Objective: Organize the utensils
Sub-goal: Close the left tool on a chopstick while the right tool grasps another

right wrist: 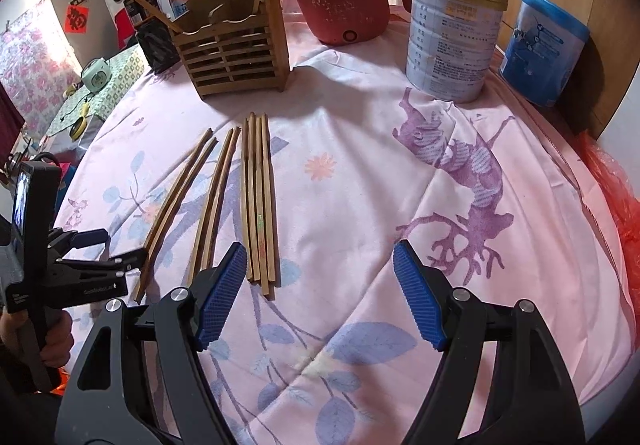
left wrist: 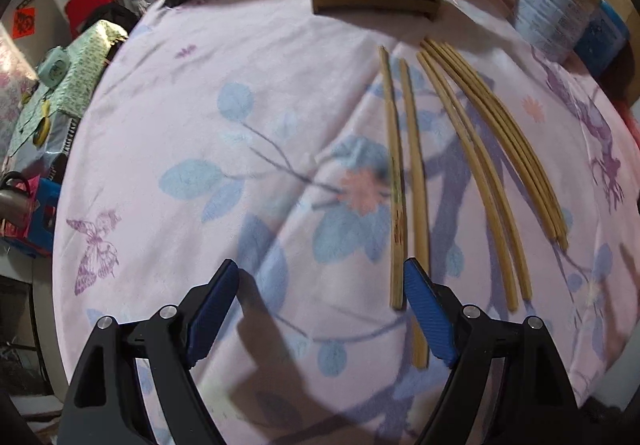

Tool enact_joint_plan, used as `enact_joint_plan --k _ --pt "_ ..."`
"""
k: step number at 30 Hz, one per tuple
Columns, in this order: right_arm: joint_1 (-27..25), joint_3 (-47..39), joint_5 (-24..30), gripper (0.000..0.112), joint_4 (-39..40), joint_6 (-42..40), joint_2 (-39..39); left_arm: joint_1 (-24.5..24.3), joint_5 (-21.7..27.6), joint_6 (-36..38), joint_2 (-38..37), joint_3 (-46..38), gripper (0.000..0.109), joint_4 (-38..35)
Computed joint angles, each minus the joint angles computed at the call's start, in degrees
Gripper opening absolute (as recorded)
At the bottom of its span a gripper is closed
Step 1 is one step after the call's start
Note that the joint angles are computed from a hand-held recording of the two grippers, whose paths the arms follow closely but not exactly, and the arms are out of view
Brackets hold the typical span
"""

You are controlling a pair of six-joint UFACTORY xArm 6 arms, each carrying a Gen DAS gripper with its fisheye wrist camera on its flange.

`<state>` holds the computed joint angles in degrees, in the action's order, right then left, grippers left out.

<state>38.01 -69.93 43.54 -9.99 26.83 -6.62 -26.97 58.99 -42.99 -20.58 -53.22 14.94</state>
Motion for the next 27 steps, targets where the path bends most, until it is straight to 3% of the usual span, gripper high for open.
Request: enact_joint_plan --k 1,6,8,12,22,24,27 --pt "-0.1 -0.1 -0.1 0.074 0.1 0.0 0.1 0.4 -0.3 -0.7 -0.2 0.2 0.075 0.0" --pt "0.0 -0.5 -0.4 0.074 0.8 -0.8 0.7 1.0 -0.5 -2.2 -3.3 2.3 0.023 1.6" --pt "0.1 -0.6 -0.5 0.074 1.0 -1.2 0.9 1.3 -0.9 -2.2 -4.8 3.5 0.014 1.2" --pt "0.1 -0.7 -0.4 0.074 1.8 -1.9 1.0 1.3 -2.1 -3.6 -6.1 4.9 0.009 1.4" --pt "-1.0 0.7 -2.2 0.073 4.8 -5.4 1.6 1.6 -0.4 -6.9 -6.8 5.2 0.010 2.4" --pt "-1.2 0.5 -1.6 0.057 5.6 -7.7 2.6 2.0 0.2 -7.4 -7.6 5.7 0.011 2.3" --pt "-1.3 0.5 -1.4 0.049 7.3 -10.7 4.0 2.0 0.7 -7.8 -8.6 6.3 0.011 2.4"
